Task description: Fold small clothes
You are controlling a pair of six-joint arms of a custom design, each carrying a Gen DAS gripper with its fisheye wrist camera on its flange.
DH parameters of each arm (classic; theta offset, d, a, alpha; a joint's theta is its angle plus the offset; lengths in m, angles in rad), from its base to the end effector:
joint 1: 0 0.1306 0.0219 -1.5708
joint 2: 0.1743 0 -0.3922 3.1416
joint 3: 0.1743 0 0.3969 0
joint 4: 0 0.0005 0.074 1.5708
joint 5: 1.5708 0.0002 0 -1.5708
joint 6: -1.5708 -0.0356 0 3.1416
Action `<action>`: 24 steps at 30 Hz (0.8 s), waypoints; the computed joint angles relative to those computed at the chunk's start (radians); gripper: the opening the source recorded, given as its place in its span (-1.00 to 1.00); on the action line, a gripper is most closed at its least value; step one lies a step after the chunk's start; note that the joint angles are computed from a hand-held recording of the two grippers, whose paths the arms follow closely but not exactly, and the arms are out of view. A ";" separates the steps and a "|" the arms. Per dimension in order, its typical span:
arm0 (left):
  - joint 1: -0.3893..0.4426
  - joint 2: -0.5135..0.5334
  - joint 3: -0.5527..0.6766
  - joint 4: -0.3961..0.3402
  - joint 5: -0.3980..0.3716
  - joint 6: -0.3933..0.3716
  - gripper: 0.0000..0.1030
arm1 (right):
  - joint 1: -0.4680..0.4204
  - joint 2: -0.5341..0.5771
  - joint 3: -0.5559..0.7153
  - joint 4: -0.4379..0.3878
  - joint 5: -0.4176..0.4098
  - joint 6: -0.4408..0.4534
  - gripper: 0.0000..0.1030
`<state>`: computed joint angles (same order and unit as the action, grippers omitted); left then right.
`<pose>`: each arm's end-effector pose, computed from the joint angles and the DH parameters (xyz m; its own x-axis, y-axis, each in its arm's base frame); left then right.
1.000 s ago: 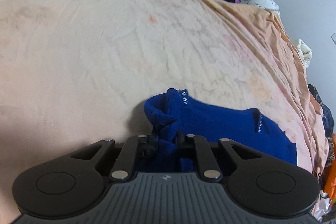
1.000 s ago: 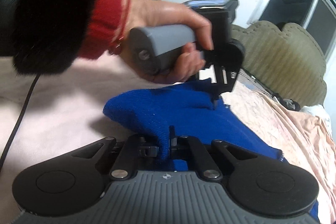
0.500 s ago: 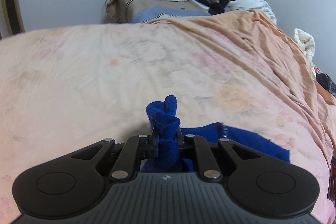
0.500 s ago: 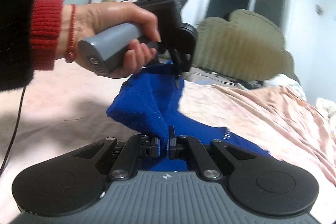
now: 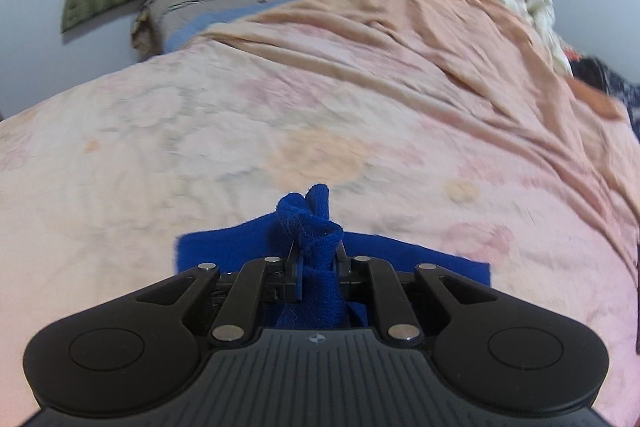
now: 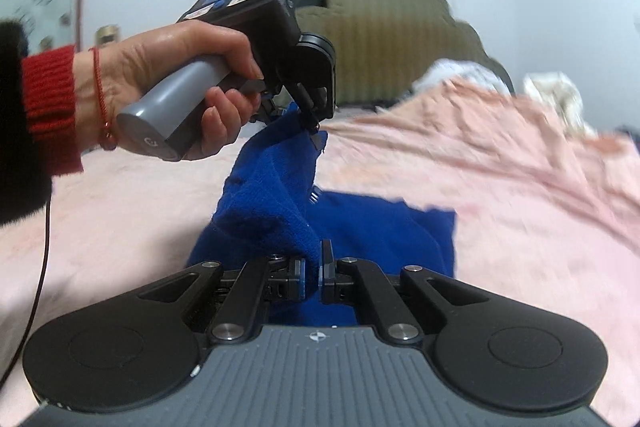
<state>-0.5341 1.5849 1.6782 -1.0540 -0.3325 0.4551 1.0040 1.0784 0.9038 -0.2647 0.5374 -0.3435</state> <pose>0.4808 -0.2715 0.4645 -0.7744 -0.0247 -0.6322 -0.0224 0.9997 -0.0116 0.2223 0.3145 0.3895 -0.3753 -0.0509 -0.9255 -0.3712 0.9232 0.0998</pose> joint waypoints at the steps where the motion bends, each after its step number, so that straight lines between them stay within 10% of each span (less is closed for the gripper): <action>1: -0.010 0.016 0.010 -0.004 -0.005 0.002 -0.78 | -0.017 -0.006 -0.008 -0.004 -0.020 -0.029 -0.92; 10: -0.059 0.110 0.064 0.002 -0.043 0.001 -0.77 | -0.073 -0.061 -0.087 -0.029 -0.123 -0.197 -0.92; 15: -0.053 0.114 0.052 0.073 0.067 -0.022 -0.71 | -0.119 -0.075 -0.103 -0.051 -0.231 -0.303 -0.82; 18: -0.043 0.094 0.027 0.133 0.137 -0.009 -0.17 | -0.147 -0.083 -0.115 -0.057 -0.288 -0.354 -0.53; 20: -0.042 0.068 0.000 0.186 0.126 0.018 0.60 | -0.161 -0.091 -0.126 -0.045 -0.319 -0.374 -0.36; 24: -0.042 0.004 -0.050 0.258 0.065 0.016 0.69 | -0.175 -0.103 -0.134 -0.041 -0.352 -0.383 -0.25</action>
<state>-0.5756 1.5885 1.6285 -0.7956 -0.2671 0.4708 0.8285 0.9752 0.7701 -0.3057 0.1857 -0.7269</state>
